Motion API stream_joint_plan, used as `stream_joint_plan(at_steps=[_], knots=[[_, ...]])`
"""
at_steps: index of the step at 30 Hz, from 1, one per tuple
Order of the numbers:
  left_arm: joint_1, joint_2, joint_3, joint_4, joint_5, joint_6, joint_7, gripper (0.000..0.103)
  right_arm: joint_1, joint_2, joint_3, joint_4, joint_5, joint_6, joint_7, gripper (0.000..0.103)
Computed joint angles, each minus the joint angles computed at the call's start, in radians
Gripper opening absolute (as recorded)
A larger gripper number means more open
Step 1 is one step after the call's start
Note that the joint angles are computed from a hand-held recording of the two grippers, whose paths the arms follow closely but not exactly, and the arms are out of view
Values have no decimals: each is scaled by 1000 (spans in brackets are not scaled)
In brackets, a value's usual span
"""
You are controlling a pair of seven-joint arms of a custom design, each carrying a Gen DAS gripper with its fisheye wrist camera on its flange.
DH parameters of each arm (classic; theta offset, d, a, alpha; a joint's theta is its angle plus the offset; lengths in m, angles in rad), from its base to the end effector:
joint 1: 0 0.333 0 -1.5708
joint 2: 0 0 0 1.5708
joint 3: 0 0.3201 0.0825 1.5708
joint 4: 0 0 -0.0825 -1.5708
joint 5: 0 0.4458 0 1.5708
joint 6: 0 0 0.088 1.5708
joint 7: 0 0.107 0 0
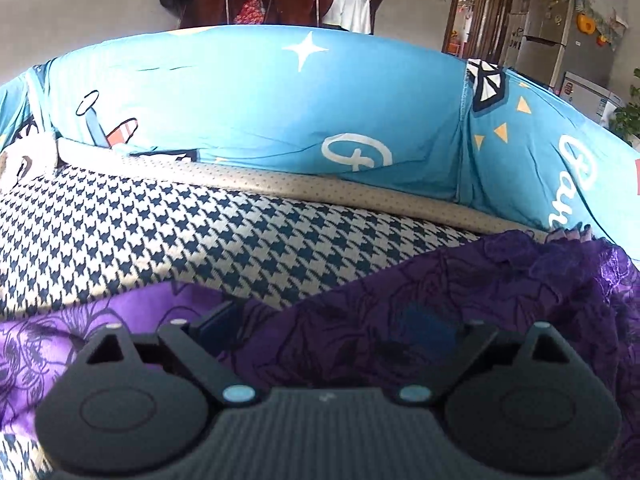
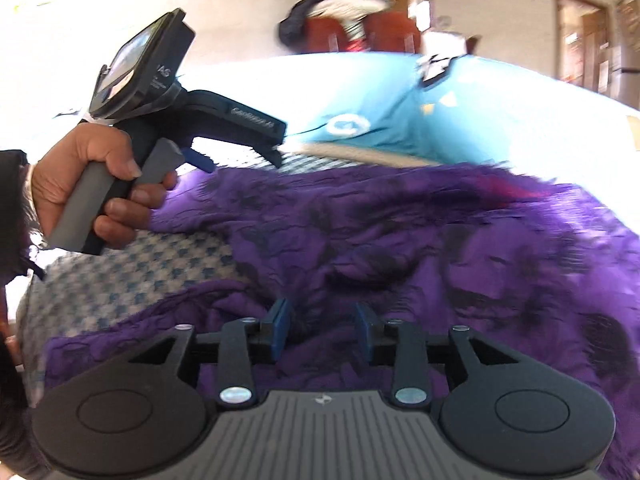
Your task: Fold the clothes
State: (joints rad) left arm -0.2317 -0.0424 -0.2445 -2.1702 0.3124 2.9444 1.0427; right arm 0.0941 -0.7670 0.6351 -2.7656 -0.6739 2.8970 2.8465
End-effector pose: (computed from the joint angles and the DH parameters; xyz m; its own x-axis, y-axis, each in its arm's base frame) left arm 0.5480 -0.3068 0.4779 -0.2759 -0.9547 0.1114 -0.6770 0.1108 -0.7276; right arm 0.3093 0.3048 0.4302 0.0850 -0.9963 0.0133 -0.5340 -0.0568 -0.8436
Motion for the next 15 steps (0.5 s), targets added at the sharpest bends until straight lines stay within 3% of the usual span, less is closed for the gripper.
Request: stream_joint_plan(at_steps=[3, 4, 6, 7, 9, 11, 13, 15], knots=[[-19, 34, 3, 30, -111, 9, 135, 84, 31, -55, -6, -29, 20, -15, 24, 38], [-24, 49, 1, 44, -147, 11, 181, 81, 39, -68, 4, -27, 27, -65, 25, 41], [-31, 78, -6, 74, -224, 14, 281, 81, 50, -77, 28, -18, 28, -171, 49, 52], [-33, 96, -12, 92, -257, 13, 324, 81, 57, -75, 27, -20, 24, -197, 65, 53], [-35, 132, -27, 133, -316, 9, 412, 81, 75, -54, 3, -25, 14, -228, 69, 68], [-28, 169, -50, 175, -385, -2, 516, 81, 77, -44, -10, -41, -10, -222, 108, 76], [-15, 206, -78, 221, -459, -25, 622, 81, 91, -47, -59, -79, -19, -154, 150, 80], [-11, 245, -91, 270, -497, -55, 694, 81, 79, -48, -72, -97, -35, -100, 171, 85]])
